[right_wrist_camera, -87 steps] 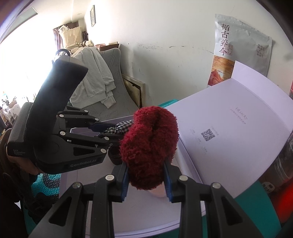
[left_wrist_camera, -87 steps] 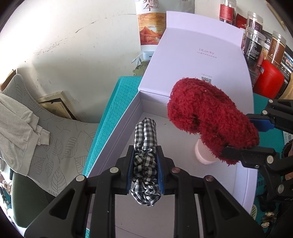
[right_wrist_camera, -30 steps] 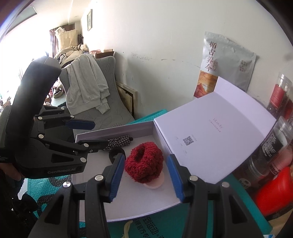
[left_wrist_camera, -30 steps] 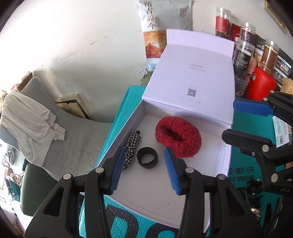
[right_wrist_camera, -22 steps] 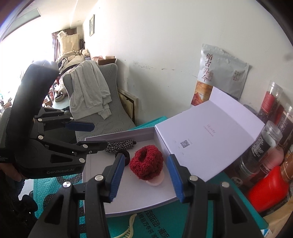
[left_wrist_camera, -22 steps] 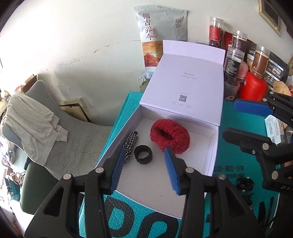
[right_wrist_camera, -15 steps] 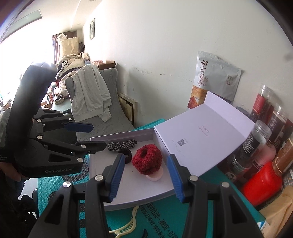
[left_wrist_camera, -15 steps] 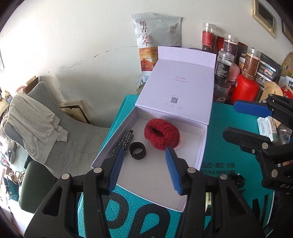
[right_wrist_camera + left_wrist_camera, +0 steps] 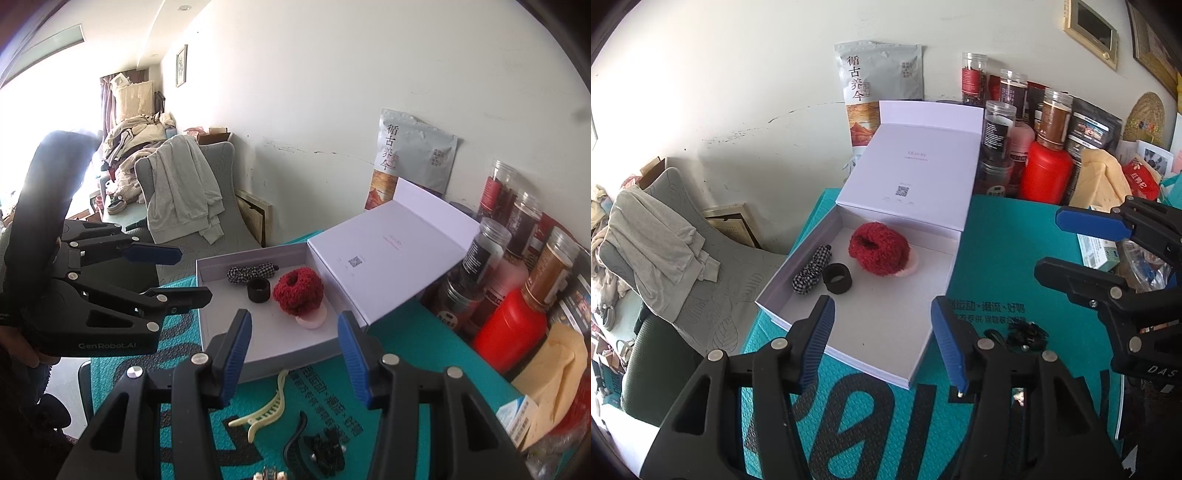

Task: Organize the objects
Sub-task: 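Withdraw both tools from the box toward the hair clips on the mat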

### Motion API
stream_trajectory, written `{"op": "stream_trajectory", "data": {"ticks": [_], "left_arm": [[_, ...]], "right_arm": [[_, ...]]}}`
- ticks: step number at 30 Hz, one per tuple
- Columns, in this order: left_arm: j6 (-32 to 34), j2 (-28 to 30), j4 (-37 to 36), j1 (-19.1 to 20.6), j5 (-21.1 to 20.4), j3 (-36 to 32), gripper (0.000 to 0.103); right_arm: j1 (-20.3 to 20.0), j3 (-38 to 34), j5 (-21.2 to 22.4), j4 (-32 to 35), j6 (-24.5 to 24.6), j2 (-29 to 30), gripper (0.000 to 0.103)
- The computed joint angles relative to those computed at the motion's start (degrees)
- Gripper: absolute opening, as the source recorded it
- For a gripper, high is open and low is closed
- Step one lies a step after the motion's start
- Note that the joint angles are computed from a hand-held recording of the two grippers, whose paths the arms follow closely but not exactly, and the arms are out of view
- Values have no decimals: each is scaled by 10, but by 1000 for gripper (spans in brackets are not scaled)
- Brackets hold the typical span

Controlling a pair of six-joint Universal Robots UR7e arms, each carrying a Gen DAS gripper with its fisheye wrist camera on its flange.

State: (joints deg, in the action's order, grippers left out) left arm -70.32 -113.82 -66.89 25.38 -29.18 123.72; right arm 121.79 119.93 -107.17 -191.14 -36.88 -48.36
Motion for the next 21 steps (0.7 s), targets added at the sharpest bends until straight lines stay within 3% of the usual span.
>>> {"op": "stream_trajectory", "data": {"ticks": [9,21], "left_arm": [[-53,-13,24,-55,-44,34,53],[-31,-20,-69,-72,-103,116,53]], "right_arm": [[-8,64,-6,-32,15,-27,49],[-49,138,-10,-61,29,-36,49]]}}
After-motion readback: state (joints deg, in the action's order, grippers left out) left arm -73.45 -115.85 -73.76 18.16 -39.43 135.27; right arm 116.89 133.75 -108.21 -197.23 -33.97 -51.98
